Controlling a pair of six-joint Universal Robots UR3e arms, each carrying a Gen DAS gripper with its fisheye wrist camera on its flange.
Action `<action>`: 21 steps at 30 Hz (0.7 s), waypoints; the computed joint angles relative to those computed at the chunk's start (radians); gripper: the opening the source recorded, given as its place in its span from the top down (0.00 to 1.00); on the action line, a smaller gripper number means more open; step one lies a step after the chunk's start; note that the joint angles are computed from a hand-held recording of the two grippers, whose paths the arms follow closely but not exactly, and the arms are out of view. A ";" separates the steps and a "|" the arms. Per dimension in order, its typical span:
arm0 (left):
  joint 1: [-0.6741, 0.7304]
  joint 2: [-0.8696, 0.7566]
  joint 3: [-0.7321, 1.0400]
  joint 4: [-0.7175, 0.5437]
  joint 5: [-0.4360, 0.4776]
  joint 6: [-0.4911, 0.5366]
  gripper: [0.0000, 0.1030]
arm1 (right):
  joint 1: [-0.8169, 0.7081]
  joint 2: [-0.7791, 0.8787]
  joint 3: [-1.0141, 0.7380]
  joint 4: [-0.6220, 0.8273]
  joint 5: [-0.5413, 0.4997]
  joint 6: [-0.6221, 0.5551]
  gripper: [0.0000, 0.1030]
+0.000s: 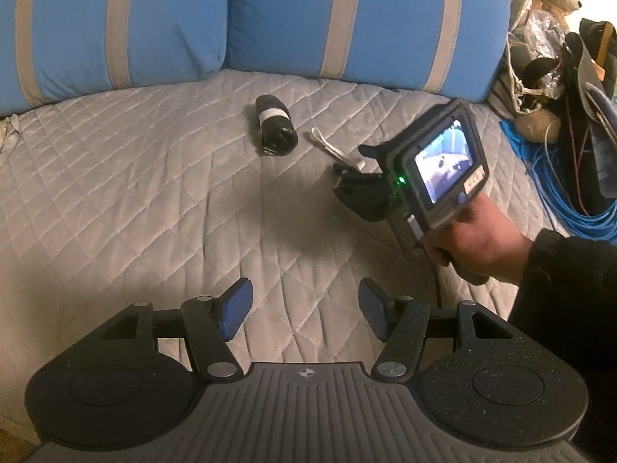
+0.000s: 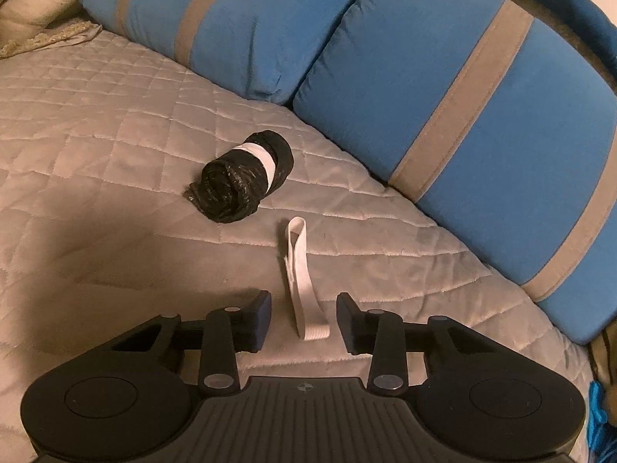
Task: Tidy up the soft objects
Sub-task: 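Lower the right tool onto the white strap and close on it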
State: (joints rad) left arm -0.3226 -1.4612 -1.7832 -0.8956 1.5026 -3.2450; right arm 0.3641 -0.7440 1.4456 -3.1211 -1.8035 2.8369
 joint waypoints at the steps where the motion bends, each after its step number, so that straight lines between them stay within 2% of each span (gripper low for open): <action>1: -0.002 -0.006 0.005 -0.007 0.002 -0.002 0.42 | -0.001 0.008 -0.013 0.005 -0.001 0.000 0.64; 4: -0.001 -0.015 0.012 -0.021 -0.008 -0.003 0.42 | -0.004 0.027 -0.057 0.042 0.002 0.015 0.71; 7: -0.008 -0.027 0.017 -0.020 -0.006 0.004 0.42 | -0.011 0.032 -0.094 0.099 0.017 0.055 0.88; 8: -0.013 -0.032 0.021 -0.021 0.002 0.002 0.42 | -0.020 0.021 -0.095 0.122 0.037 0.090 0.91; 15: -0.026 -0.046 0.033 -0.014 0.005 -0.002 0.42 | -0.139 -0.132 0.007 0.225 0.286 0.379 0.96; 21: -0.044 -0.068 0.034 -0.005 0.022 -0.004 0.42 | -0.142 -0.135 -0.001 0.292 0.291 0.390 0.93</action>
State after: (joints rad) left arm -0.3663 -1.5290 -1.7488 -0.9008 1.5249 -3.2491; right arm 0.2226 -0.8788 1.4447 -2.8288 -1.5125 3.2265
